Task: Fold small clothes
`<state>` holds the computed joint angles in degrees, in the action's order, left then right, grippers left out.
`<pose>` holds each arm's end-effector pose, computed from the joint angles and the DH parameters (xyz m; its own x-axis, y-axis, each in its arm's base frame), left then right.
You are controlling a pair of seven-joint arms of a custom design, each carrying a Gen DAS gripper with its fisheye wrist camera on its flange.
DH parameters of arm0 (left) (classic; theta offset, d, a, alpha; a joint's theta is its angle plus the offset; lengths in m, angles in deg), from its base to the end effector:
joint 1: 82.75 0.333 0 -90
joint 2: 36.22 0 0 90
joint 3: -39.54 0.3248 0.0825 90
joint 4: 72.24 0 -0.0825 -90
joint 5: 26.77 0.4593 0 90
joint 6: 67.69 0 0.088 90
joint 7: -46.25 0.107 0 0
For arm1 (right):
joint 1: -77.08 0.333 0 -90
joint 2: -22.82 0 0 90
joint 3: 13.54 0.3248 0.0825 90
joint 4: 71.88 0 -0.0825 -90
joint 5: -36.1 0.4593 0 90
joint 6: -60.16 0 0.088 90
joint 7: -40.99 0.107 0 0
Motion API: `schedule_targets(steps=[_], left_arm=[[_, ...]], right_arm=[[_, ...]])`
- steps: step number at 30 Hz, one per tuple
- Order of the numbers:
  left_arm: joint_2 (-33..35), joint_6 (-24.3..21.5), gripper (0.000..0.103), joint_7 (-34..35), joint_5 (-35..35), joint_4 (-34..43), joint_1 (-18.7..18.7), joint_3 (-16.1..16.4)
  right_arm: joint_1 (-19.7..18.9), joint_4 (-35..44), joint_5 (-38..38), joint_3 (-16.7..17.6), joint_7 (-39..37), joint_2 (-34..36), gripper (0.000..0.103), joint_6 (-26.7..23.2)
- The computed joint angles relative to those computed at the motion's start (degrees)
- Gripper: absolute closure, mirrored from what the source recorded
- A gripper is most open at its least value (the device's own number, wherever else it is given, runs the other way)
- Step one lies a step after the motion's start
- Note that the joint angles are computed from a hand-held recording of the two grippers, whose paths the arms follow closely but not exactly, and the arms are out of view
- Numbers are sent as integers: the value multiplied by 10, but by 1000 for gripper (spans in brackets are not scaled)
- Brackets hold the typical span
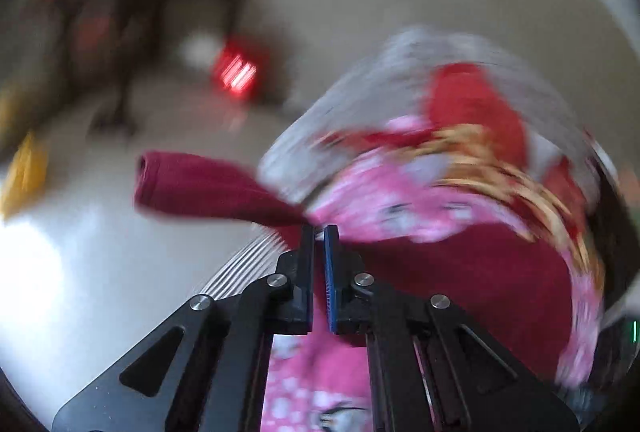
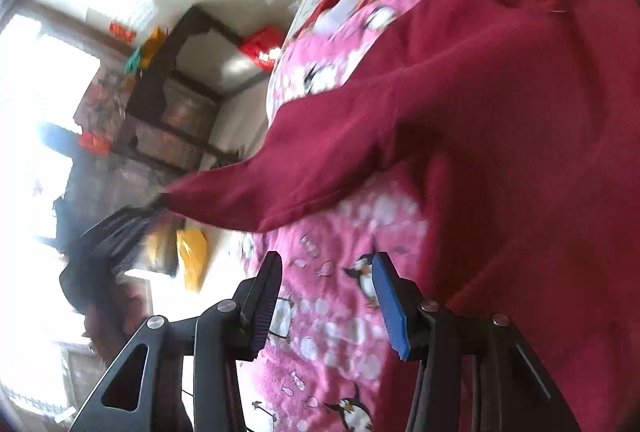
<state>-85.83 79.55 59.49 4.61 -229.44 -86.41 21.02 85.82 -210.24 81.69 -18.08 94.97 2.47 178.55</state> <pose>0.3795 -0.1604 0.4998 0.4708 -0.8559 0.2138 -0.4788 -0.4514 -0.7529 0.5006 0.0740 0.4313 0.3344 -0.7255 -0.6014 -0.9391 -0.2032 -0.2770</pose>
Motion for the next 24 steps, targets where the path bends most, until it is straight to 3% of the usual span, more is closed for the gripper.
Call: schedule_targets(steps=[4, 8, 12, 14, 15, 17, 19, 21, 22, 23, 24], left_arm=[[67, 85, 100, 86, 75, 69, -36, -54], [206, 126, 100, 181, 83, 137, -106, -85], [300, 142, 99, 260, -16, 146, -198, -33], [308, 172, 99, 326, -181, 114, -269, 49], [302, 173, 99, 333, -233, 101, -286, 72], [267, 161, 99, 306, -310, 63, -282, 95], [218, 151, 93, 247, -311, 27, -229, 71], [146, 92, 74, 152, -256, -3, -141, 14], [115, 58, 53, 116, -228, -13, -107, 0], [81, 22, 38, 77, -197, -26, -71, -15], [63, -3, 37, 54, -175, -33, -50, -21]], right_arm=[[-35, -10, 19, -37, -2, -21, 57, -9], [-91, -21, 14, -76, -4, -34, 57, -10], [-149, -19, 0, -102, 10, -19, 57, -24], [-168, -19, -8, -107, 9, -12, 57, -30], [-174, -20, -3, -113, 5, -9, 56, -41], [-179, -20, 0, -110, -2, -5, 47, -61], [-175, -19, -5, -96, -18, -5, 46, -65], [-163, -18, -4, -84, -40, -5, 46, -68], [-157, -17, 0, -80, -46, -5, 46, -72], [-149, -15, 6, -76, -51, -2, 46, -78], [-141, -15, 11, -70, -57, -3, 46, -82]])
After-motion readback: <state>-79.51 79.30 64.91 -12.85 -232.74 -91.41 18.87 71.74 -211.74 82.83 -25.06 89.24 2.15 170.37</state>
